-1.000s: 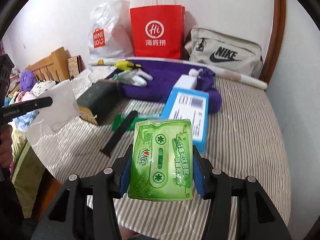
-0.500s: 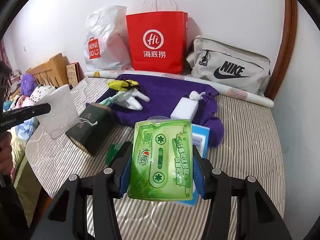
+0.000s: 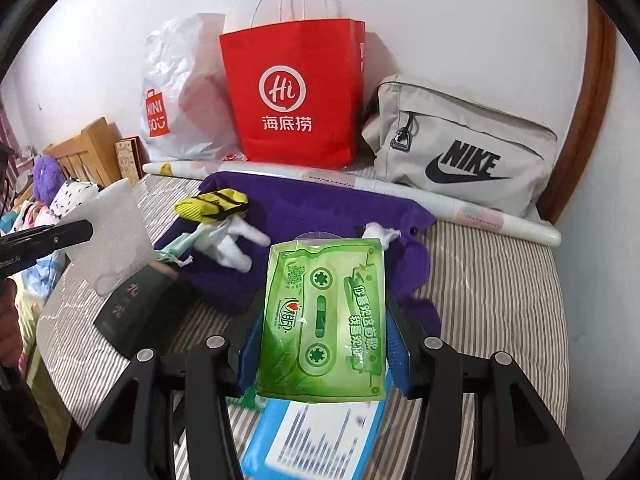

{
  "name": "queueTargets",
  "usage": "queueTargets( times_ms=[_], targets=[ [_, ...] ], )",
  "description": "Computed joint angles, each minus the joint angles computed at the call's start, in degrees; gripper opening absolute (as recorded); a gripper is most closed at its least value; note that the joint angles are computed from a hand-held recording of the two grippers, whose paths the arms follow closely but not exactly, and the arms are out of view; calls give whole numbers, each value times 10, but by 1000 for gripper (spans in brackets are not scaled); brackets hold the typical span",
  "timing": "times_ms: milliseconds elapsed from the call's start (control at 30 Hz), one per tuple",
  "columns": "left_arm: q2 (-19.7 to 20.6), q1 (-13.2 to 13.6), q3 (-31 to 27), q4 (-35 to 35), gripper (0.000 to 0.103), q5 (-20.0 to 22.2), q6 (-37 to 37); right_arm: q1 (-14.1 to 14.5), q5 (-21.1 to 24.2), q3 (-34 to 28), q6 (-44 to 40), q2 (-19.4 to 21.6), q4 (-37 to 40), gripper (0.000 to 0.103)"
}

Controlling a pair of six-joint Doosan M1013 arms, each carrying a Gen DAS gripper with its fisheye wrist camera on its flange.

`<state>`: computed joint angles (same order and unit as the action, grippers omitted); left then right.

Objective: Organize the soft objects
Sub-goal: 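Carry the plastic bag with the left tool while the right tool carries the green pack to the towel, then open the right tool onto the purple towel while the left tool releases the plastic bag there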

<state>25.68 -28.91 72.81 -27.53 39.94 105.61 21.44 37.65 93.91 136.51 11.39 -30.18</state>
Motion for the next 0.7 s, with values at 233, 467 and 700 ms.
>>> queueTargets(
  times_ms=[233,467,700],
  targets=[
    [37,-2,-52,-2,8,29,-9,-18,-2,-31,-44,31,32,52],
    [73,-6,-104,8,8,59,-16,-31,4,-61,-77,59,54,52],
    [108,-9,-152,4,8,91,-31,-47,14,-97,-126,90,94,52]
  ],
)
